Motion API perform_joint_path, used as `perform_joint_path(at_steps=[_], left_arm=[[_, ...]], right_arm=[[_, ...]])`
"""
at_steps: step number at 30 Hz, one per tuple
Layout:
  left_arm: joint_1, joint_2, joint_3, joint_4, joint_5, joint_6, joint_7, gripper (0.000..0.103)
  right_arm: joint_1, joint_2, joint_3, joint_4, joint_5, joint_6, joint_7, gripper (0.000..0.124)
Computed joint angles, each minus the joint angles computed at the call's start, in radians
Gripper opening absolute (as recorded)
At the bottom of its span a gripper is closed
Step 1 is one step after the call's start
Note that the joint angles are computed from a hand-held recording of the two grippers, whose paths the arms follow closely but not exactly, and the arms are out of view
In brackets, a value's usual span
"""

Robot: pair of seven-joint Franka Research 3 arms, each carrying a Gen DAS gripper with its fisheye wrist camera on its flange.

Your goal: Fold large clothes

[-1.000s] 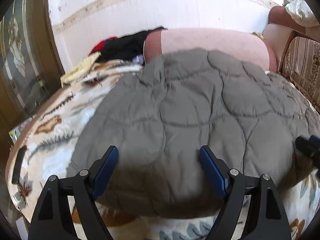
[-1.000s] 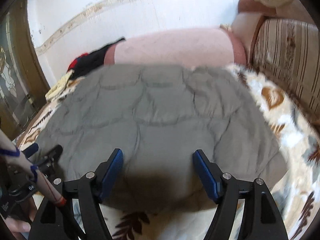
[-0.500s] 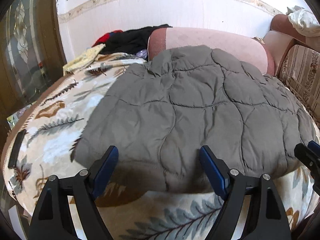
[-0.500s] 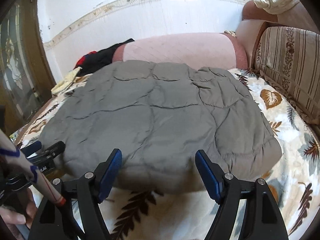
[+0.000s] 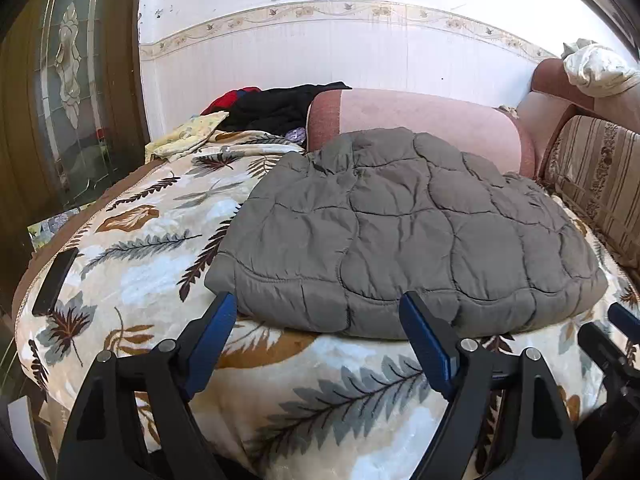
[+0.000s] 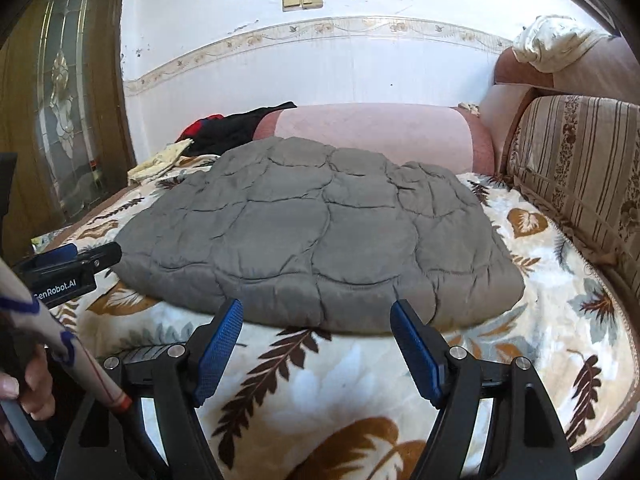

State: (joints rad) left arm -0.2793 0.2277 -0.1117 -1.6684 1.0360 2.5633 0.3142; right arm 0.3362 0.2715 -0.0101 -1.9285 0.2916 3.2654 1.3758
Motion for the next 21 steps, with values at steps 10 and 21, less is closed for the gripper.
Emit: perform_joint_path(at_steps=[10, 21], left_arm=[[-0.003, -0.033, -0.009, -0.012, 0.026, -0.01, -0.016, 0.091], [0.003, -0.053, -0.029, -0.025, -0.01, -0.034, 0.029, 0.1]], right_arm=[[0.057, -0.027, -0.05, -0.047, 0.018, 0.043, -0.023, 0.081], [-0.018, -0.057, 0.034, -0.078, 0.04, 0.049, -0.034, 0.081]])
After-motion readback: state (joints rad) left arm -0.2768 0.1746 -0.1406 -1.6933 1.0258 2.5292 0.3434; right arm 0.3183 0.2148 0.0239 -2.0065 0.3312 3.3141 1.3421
